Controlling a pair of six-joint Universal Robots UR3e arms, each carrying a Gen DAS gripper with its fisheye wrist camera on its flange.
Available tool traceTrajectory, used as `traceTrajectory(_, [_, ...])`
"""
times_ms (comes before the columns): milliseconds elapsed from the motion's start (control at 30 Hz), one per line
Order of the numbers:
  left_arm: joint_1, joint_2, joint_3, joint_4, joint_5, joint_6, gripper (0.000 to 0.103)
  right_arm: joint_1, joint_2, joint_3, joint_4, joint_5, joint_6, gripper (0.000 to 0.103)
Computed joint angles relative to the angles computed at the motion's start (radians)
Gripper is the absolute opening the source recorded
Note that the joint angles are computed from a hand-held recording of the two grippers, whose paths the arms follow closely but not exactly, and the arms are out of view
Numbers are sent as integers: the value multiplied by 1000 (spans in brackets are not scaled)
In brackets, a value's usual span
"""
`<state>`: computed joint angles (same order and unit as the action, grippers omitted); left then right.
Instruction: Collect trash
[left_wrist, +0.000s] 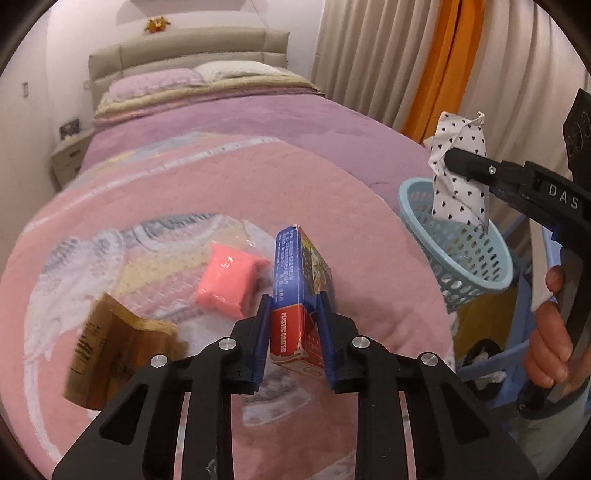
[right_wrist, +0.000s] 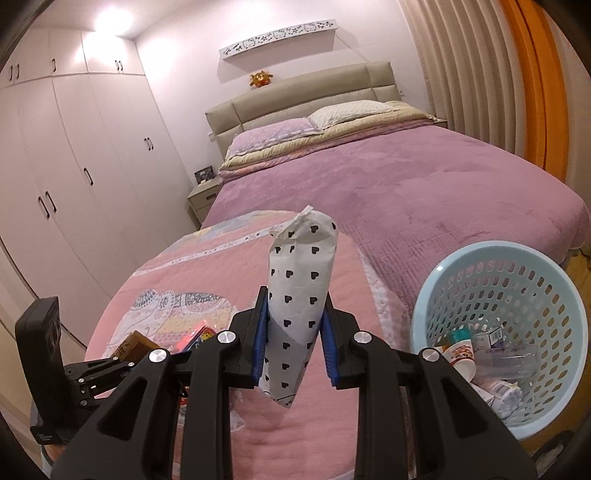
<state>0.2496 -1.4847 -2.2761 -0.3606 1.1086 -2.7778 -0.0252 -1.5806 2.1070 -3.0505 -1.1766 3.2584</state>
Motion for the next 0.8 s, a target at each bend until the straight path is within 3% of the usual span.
traceTrajectory(267, [-52, -17, -4, 44, 0, -52, 20, -39, -37, 26, 8, 26, 1, 23])
traceTrajectory(400, [-136, -95, 17, 106, 84, -96, 20, -54, -47, 41, 2, 36, -2, 23])
traceTrajectory(567, [-164, -108, 34, 126, 96, -123, 16, -98, -96, 79, 8, 54, -24, 23])
traceTrajectory(800, [-290, -197, 290, 86, 79, -192, 16, -227, -183, 112, 34, 90, -27, 23])
